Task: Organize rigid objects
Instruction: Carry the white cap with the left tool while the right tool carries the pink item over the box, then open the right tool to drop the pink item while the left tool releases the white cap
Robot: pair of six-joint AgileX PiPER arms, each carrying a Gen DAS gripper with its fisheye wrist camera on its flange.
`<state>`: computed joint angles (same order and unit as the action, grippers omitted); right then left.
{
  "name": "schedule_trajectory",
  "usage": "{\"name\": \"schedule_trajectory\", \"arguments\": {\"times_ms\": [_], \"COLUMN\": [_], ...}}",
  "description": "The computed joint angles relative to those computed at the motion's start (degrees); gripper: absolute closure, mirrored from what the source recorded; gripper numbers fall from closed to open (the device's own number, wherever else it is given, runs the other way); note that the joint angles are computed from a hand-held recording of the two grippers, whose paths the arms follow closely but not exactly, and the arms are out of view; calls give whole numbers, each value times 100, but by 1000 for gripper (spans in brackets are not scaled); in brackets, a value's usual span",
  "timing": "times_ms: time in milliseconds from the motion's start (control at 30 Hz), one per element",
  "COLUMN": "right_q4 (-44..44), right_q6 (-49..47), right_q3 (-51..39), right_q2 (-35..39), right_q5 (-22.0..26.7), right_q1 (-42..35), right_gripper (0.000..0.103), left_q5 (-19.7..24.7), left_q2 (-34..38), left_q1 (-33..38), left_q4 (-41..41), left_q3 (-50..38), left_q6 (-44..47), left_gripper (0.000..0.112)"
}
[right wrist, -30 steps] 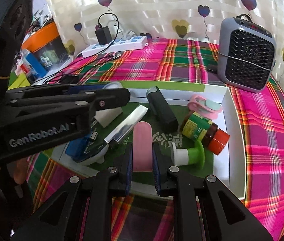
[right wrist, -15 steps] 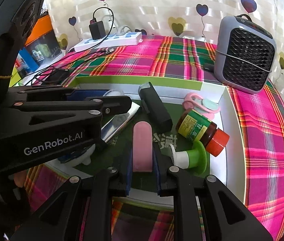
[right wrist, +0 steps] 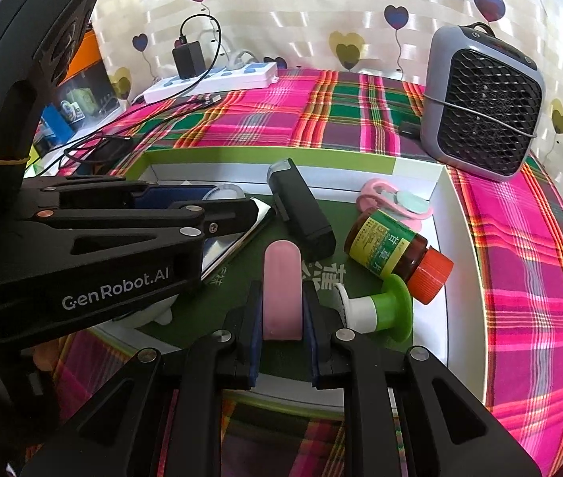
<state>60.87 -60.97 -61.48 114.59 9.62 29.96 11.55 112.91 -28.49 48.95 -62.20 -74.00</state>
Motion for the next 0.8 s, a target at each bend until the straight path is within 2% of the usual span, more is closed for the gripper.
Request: {"name": "schedule_trajectory", "arguments": {"times_ms": [567,700,800], "right_q4": [-158,-106,-52], "right_q6": [152,130,110], "right_q3": [-3,7,31], "right_q2": [-4,-7,-18], "right_q5": [1,-14,-33], "right_q1": [8,3,-5], "right_gripper": [84,69,66], "left_q5": [111,149,186], "left_q2": [78,70,44], "left_q1": [-44,-73,-110], "left_q4": [-448,-358,-183], "left_q3": [-117,-120,-99], "left_q6": [515,419,205], "left_gripper": [84,81,80]}}
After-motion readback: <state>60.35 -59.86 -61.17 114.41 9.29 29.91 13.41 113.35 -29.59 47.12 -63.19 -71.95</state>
